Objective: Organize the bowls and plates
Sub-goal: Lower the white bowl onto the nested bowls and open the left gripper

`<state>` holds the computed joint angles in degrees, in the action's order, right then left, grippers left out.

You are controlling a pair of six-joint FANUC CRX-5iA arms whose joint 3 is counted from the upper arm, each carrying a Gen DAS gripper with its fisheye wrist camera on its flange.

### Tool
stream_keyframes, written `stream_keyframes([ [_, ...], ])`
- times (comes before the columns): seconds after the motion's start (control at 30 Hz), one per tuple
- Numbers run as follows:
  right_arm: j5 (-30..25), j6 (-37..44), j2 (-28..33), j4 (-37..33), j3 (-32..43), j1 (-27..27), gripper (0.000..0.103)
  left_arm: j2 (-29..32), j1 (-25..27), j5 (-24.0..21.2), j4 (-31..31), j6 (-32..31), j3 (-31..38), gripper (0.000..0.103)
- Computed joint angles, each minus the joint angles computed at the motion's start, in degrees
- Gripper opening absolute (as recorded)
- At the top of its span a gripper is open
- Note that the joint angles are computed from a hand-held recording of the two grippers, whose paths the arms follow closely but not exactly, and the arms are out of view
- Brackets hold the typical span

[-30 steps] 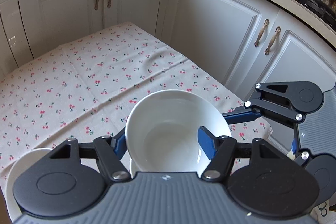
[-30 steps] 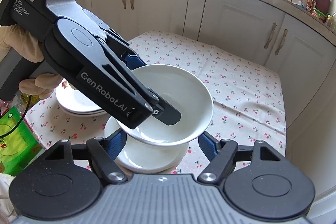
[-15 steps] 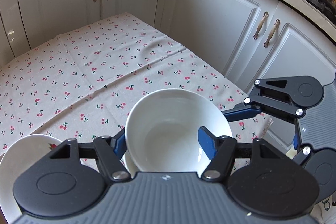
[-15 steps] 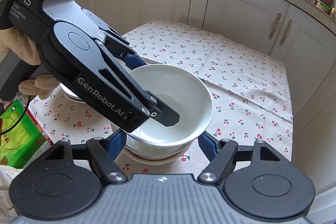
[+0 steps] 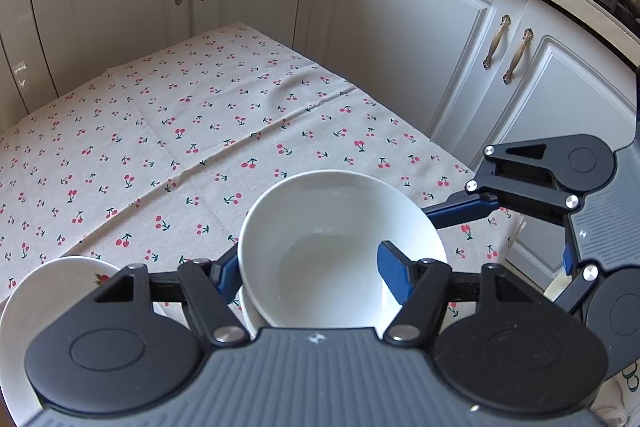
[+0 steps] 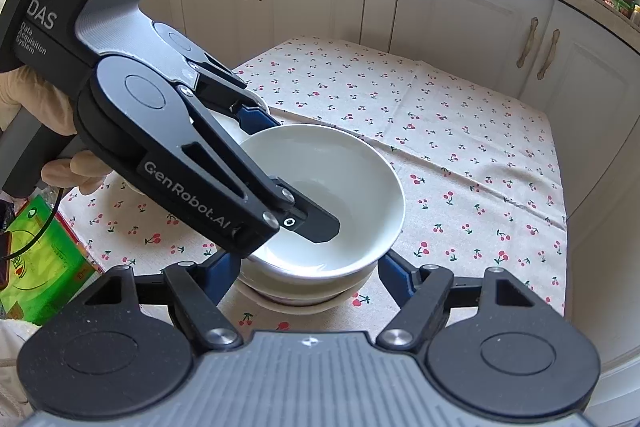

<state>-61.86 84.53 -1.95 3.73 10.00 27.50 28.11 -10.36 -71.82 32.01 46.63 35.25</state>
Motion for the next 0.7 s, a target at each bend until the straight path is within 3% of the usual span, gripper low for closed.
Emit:
stream_keyframes([
  [0.33,3.1,0.3,-2.0,0.6,-2.7,0.9,0.097,-2.4,0.6,4.0,1.2,-3.2,-4.1,0.070],
  [0.7,7.0,-5.4,-6.4,3.0,-8.5,2.2,0.099,-5.4,4.2,8.7,3.9,-2.0,-11.6,0.072],
])
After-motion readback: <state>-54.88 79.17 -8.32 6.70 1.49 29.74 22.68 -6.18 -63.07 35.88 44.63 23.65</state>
